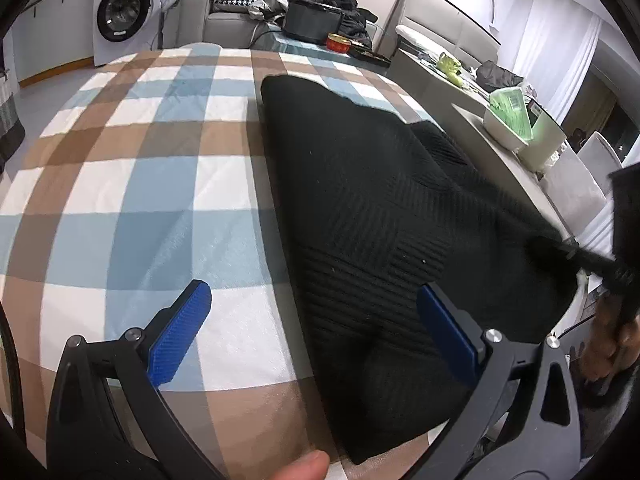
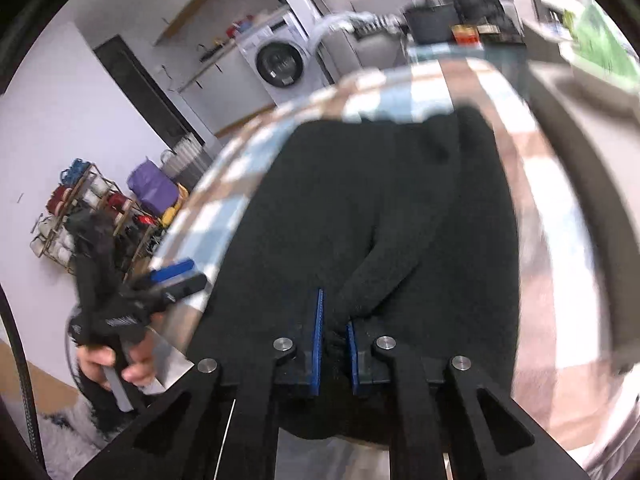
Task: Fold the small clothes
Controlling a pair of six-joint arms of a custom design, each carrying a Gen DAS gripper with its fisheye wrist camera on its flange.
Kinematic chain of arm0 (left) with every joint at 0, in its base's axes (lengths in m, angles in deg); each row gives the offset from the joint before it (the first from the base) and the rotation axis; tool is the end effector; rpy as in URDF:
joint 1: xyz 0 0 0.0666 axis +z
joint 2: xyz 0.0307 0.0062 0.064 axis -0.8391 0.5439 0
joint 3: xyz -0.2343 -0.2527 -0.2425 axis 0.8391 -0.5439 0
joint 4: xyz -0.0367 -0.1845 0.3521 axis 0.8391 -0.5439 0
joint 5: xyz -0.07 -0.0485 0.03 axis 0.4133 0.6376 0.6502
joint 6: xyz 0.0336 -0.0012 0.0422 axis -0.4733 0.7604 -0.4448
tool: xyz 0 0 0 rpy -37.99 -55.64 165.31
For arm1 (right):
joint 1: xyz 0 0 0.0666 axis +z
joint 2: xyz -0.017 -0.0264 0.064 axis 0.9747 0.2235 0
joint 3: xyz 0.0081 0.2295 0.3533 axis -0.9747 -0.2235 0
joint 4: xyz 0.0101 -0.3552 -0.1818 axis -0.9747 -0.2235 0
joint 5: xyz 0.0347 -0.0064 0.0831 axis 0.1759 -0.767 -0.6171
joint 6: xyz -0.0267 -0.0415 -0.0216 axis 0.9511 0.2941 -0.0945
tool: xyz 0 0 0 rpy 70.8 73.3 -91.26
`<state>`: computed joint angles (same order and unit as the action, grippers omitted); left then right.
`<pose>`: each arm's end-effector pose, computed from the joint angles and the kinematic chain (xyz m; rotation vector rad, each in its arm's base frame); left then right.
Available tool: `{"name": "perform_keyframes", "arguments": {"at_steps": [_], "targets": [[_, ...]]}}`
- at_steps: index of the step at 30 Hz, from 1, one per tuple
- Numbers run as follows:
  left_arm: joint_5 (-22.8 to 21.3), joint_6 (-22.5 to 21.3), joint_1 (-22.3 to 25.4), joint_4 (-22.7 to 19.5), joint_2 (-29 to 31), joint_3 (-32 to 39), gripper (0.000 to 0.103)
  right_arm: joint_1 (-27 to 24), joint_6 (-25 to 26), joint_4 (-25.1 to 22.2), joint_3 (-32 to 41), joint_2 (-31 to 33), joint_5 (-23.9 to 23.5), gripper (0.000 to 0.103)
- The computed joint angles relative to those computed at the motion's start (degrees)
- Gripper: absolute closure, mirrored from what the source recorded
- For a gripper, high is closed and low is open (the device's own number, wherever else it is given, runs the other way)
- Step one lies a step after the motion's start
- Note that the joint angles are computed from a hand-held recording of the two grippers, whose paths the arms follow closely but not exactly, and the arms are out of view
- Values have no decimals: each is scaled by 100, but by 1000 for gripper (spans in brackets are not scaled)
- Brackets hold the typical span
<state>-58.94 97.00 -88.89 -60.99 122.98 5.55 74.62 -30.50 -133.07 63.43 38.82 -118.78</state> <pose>0.4003 -0.2456 0.4590 -0.0154 2.4423 -0.4015 0.5200 -0.0021 0.4388 -0.2963 2.4214 0.7298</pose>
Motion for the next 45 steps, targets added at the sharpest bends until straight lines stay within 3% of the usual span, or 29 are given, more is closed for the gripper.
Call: {"name": "perform_keyframes", "arguments": {"at_steps": [3, 9, 12, 14, 16, 18, 20, 26, 33, 35, 45], "targets": [[-111, -58, -7, -7, -48, 47, 1, -100, 2, 115, 127, -146, 122, 95], [-94, 82, 4, -77, 73, 105, 1, -476, 6, 488, -340, -315, 769, 95], [-51, 51, -15, -160, 172, 149, 1, -602, -91, 105, -319, -30, 629, 95], [-83, 6, -36, -185, 186, 162, 1, -694, -156, 49, -303, 15, 153, 95], [-102, 9, -41, -178, 180, 163, 1, -765, -159, 171, -337, -59, -242, 87], [-98, 38, -41, -141, 175, 148, 1, -785, -118, 167, -341, -77, -517, 63], [-63, 57, -31, -118, 181, 138, 1, -727, -50, 114, -318, -18, -509, 56], [-40, -52, -49, -193, 213, 149, 1, -473, -340, 150, 88, 557, -494, 56], [5, -11, 33, -92, 193, 93, 1, -258, -528, -200, 969, 1309, -698, 56], [37, 6, 59, -53, 184, 70, 1, -195, -462, -403, 1180, 1428, -536, 56], [29, -50, 80, 6, 181, -8, 1, -309, -126, -595, 1027, 1189, -22, 56]]}}
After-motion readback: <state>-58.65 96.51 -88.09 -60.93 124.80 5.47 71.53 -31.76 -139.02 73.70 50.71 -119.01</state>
